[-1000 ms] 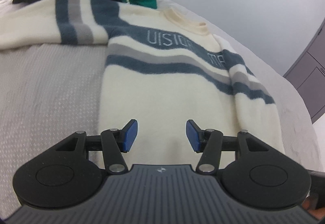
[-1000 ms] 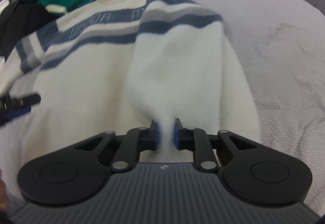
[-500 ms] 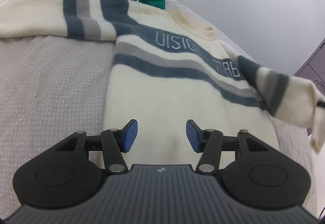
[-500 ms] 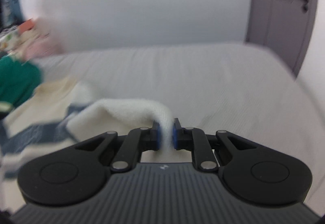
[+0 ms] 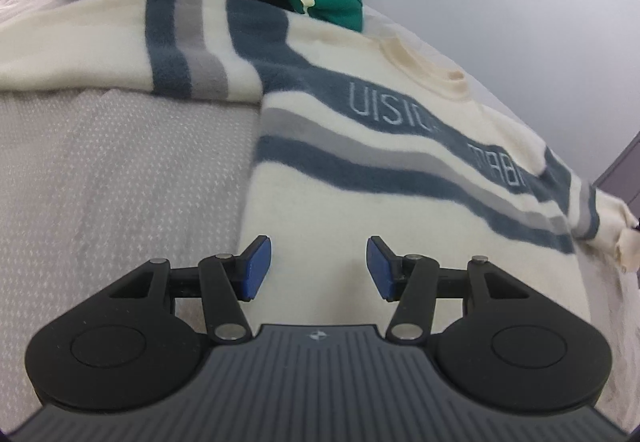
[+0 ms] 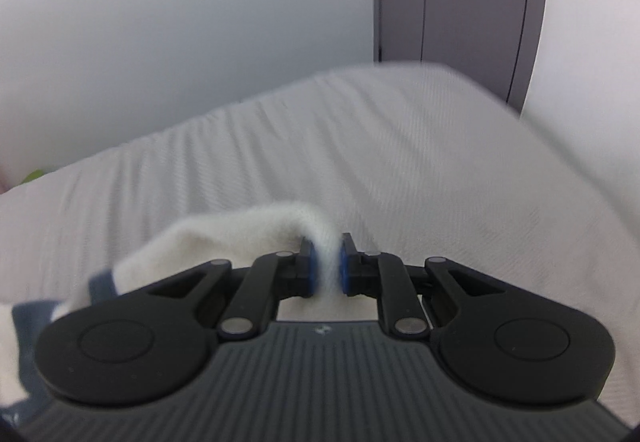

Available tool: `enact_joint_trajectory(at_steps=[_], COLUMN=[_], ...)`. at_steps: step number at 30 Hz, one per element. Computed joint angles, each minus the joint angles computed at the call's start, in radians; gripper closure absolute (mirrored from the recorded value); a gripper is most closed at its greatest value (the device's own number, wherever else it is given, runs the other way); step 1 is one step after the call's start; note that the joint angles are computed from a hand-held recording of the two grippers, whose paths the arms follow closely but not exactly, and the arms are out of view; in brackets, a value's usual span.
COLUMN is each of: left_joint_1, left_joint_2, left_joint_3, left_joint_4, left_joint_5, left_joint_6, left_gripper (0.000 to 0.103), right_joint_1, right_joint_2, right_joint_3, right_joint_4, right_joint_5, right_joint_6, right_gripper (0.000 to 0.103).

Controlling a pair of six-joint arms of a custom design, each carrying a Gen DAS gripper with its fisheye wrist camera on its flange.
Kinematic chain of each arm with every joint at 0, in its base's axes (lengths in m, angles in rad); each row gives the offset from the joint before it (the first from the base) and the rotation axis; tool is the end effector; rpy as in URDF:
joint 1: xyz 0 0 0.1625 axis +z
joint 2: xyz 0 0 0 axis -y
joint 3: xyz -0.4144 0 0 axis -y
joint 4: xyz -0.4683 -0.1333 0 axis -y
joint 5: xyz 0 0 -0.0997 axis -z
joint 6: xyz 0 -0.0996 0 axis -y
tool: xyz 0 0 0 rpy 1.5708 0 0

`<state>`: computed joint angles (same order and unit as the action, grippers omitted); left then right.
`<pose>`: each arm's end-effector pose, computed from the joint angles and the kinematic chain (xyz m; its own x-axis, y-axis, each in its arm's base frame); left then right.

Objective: Fold large clothes
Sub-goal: 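Grasp the sleeve cuff with the right tool and pull it outward, then lay the sleeve on the bed and open the right tool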

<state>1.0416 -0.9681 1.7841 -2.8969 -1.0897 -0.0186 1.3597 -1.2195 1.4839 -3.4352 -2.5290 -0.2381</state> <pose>-0.1914 -0.6826 0.1344 -0.8873 0.2384 -0.3947 0.4241 0.7579 -0.4957 -0.0853 -0.6454 0.5305 -0.3784 0.9009 0.2125 -0.0981 0.1893 -0.9770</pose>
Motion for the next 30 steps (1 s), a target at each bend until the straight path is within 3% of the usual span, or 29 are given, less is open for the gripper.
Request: enact_joint_trajectory(at_steps=[5, 7, 12, 15, 17, 18, 27, 30], left_joint_1=[-0.004, -0.003, -0.003, -0.003, -0.002, 0.000, 0.004, 0.006], left_joint_2=[0.049, 0.059, 0.051, 0.033, 0.018, 0.009, -0.082, -0.109], left_joint_3=[-0.038, -0.046, -0.042, -0.029, -0.020, -0.014, 0.051, 0.069], left_joint_4=[-0.032, -0.034, -0.026, -0.016, -0.006, -0.001, 0.038, 0.061], left_joint_5=[0.056, 0.067, 0.058, 0.040, 0.024, 0.012, -0.108, -0.127], left_joint_6=[0.051, 0.055, 0.056, 0.035, 0.019, 0.012, -0.048, -0.072], left_gripper=[0.044, 0.044, 0.044, 0.044, 0.044, 0.044, 0.044, 0.044], right_joint_1=[-0.072, -0.088, -0.067, -0.038, -0.015, -0.005, 0.158, 0.229], right_joint_2=[0.018, 0.032, 0.048, 0.026, -0.003, -0.018, -0.064, -0.079], right_joint_3=[0.001, -0.009, -0.011, 0.024, 0.067, 0.091, 0.252, 0.326], right_joint_4=[0.056, 0.040, -0.017, -0.046, -0.068, -0.083, -0.214, -0.167], right_joint_5=[0.077, 0.104, 0.085, 0.061, 0.054, 0.056, -0.008, -0.016], right_joint_6=[0.106, 0.094, 0.023, 0.007, 0.012, 0.010, -0.098, -0.051], right_gripper=[0.088, 0.088, 0.085, 0.077, 0.042, 0.036, 0.033, 0.033])
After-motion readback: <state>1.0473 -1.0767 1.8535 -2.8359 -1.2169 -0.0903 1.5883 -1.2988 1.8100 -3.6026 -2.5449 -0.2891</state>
